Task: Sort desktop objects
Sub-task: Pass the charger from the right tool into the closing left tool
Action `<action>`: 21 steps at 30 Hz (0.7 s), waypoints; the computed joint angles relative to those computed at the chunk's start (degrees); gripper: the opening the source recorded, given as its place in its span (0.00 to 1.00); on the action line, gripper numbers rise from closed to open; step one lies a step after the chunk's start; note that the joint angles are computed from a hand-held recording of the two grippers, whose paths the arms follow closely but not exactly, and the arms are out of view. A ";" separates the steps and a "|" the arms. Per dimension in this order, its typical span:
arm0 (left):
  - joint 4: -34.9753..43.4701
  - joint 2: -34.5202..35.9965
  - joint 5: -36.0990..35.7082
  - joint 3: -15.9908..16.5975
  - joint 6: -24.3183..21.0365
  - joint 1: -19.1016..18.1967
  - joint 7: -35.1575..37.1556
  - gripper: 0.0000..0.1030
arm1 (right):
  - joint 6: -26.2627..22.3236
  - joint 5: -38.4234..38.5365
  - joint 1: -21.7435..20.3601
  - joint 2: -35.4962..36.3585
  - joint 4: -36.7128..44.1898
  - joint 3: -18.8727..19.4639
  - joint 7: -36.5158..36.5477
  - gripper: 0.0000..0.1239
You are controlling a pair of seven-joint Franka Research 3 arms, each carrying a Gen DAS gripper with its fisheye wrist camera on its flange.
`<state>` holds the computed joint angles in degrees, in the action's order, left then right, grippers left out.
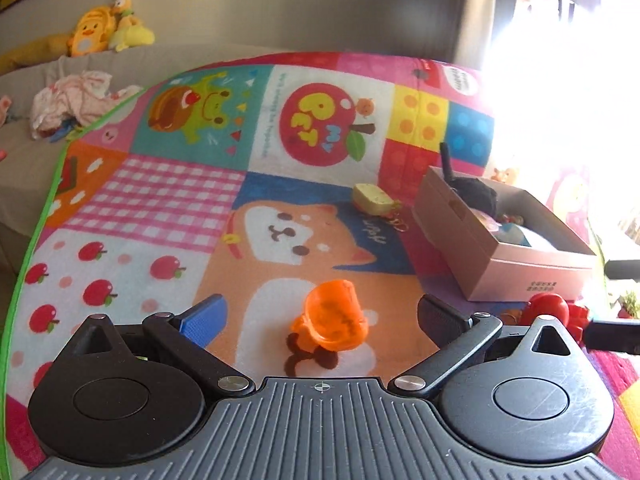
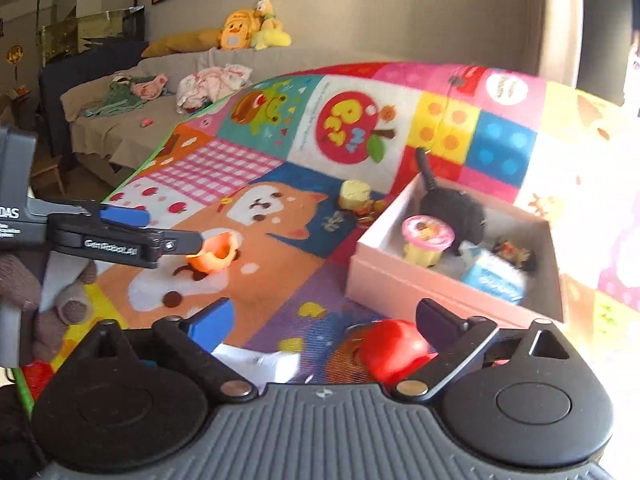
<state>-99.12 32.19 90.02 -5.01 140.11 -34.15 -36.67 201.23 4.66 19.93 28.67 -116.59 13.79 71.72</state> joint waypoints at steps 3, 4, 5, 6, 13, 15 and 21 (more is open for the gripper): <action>2.37 1.53 1.27 -0.43 4.85 0.42 3.63 1.00 | 2.13 7.82 6.92 -0.42 -1.23 -7.64 -3.64 0.83; 3.64 2.47 1.83 -0.53 7.27 0.55 5.29 1.00 | 1.93 9.54 7.53 -0.38 -1.34 -8.37 -4.16 0.83; 4.96 3.47 2.12 -0.59 9.66 0.63 7.21 1.00 | 1.23 10.83 7.41 -0.20 -1.22 -8.62 -4.22 0.83; 6.24 4.42 2.04 -0.58 11.76 0.60 9.35 1.00 | 0.66 11.88 7.25 -0.05 -1.25 -8.72 -4.18 0.83; 12.57 9.79 -6.75 -0.31 17.38 -1.86 31.45 1.00 | 0.30 14.38 7.58 3.69 1.69 -9.36 -5.35 0.83; 13.18 10.56 -10.57 -0.12 15.77 -2.74 36.16 1.00 | 0.06 16.08 11.06 5.24 3.56 -12.27 -7.95 0.83; 13.49 10.73 -18.51 3.23 10.16 -5.52 38.86 1.00 | -1.33 21.25 20.23 9.81 8.81 -19.49 -19.50 0.56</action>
<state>-85.64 42.93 71.51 -1.78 150.28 -39.66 2.19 199.90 25.91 40.16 38.48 -107.78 -5.71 52.21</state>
